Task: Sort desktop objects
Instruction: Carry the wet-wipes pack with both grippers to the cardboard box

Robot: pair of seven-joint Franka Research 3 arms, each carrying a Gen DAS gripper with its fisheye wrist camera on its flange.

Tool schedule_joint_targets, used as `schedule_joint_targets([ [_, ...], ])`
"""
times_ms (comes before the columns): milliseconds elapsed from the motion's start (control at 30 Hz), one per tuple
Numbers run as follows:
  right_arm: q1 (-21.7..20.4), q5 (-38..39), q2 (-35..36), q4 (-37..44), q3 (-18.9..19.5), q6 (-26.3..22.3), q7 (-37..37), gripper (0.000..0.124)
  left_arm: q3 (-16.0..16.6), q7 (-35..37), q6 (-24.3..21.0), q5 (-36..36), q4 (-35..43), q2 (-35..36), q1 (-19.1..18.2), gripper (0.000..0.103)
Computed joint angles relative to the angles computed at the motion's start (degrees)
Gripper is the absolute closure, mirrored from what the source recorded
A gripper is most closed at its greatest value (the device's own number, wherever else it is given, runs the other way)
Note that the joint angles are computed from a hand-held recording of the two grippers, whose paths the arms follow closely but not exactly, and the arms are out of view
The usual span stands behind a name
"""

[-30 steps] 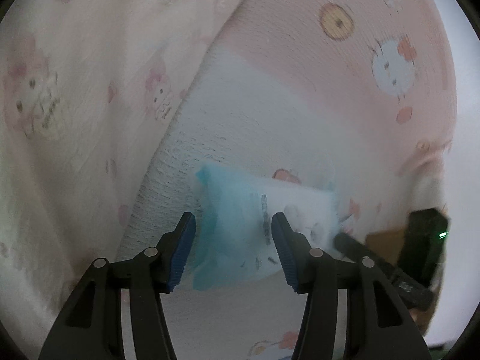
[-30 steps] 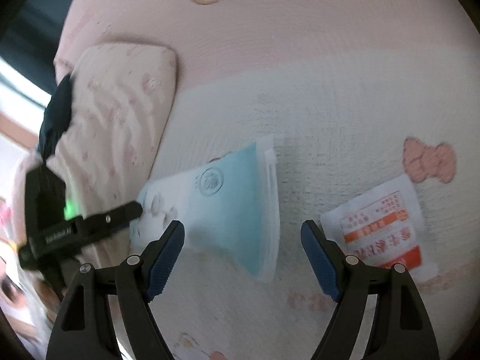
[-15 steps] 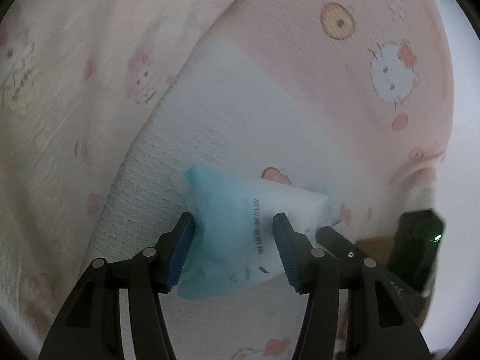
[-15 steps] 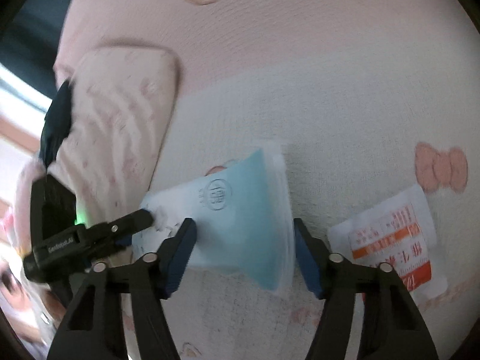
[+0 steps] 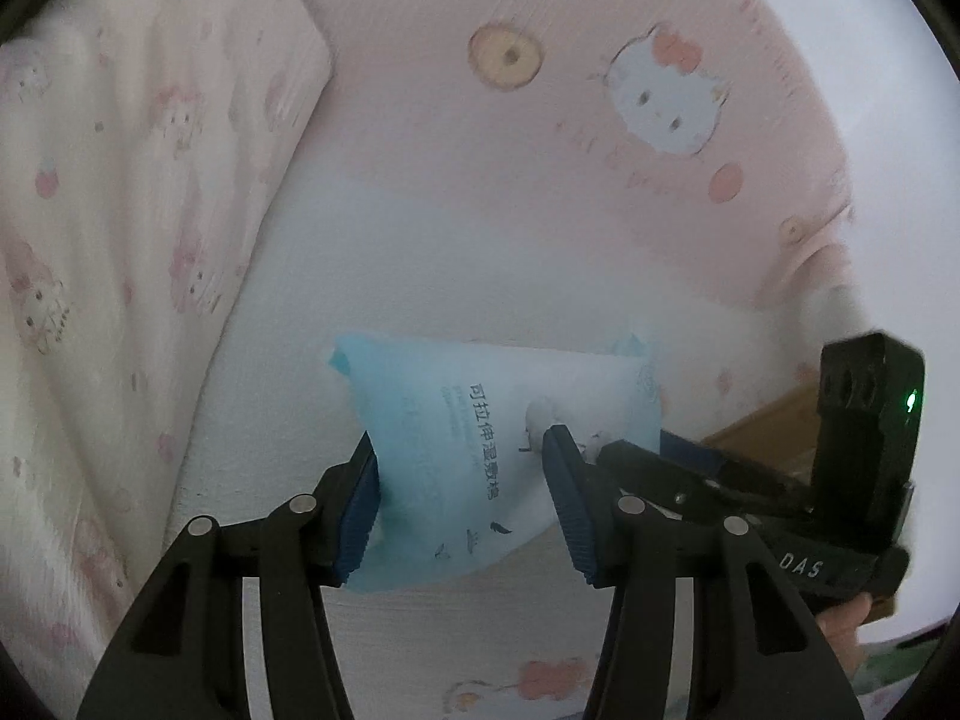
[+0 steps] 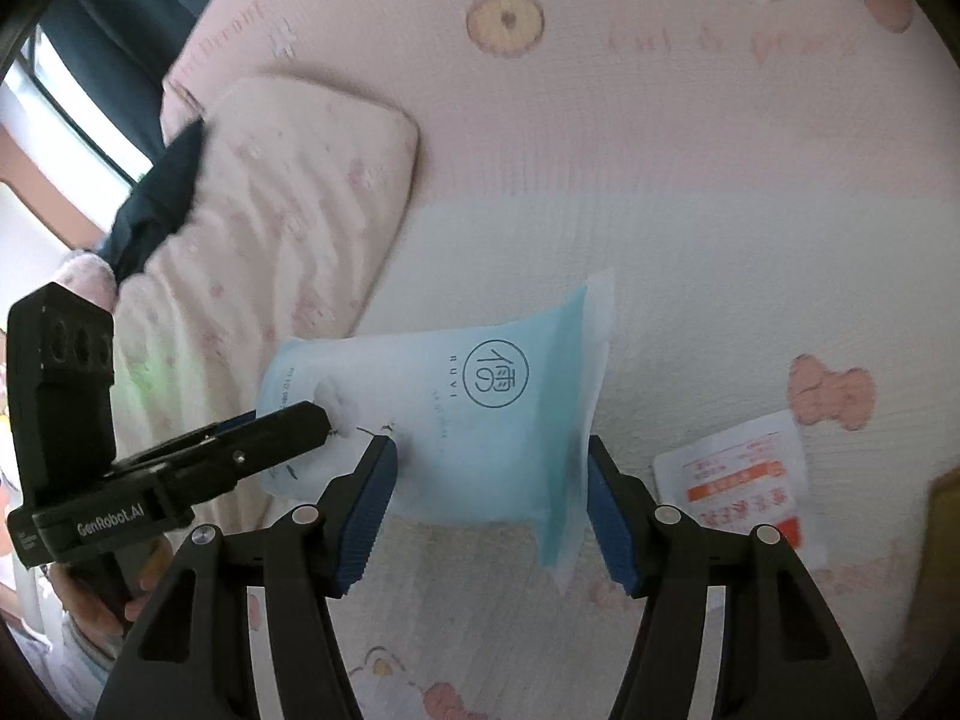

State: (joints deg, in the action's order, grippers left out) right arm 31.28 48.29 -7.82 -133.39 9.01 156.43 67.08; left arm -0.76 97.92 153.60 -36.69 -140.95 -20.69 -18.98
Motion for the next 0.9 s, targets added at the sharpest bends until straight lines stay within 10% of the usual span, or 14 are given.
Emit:
schedule_joint_targets([
  [900,-1.9,-13.7,-33.4,-18.9,-3.0,11.8,13.4,0.063,-0.7,1.0,4.1,4.3,9.3,-3.4,-13.7,0.046],
])
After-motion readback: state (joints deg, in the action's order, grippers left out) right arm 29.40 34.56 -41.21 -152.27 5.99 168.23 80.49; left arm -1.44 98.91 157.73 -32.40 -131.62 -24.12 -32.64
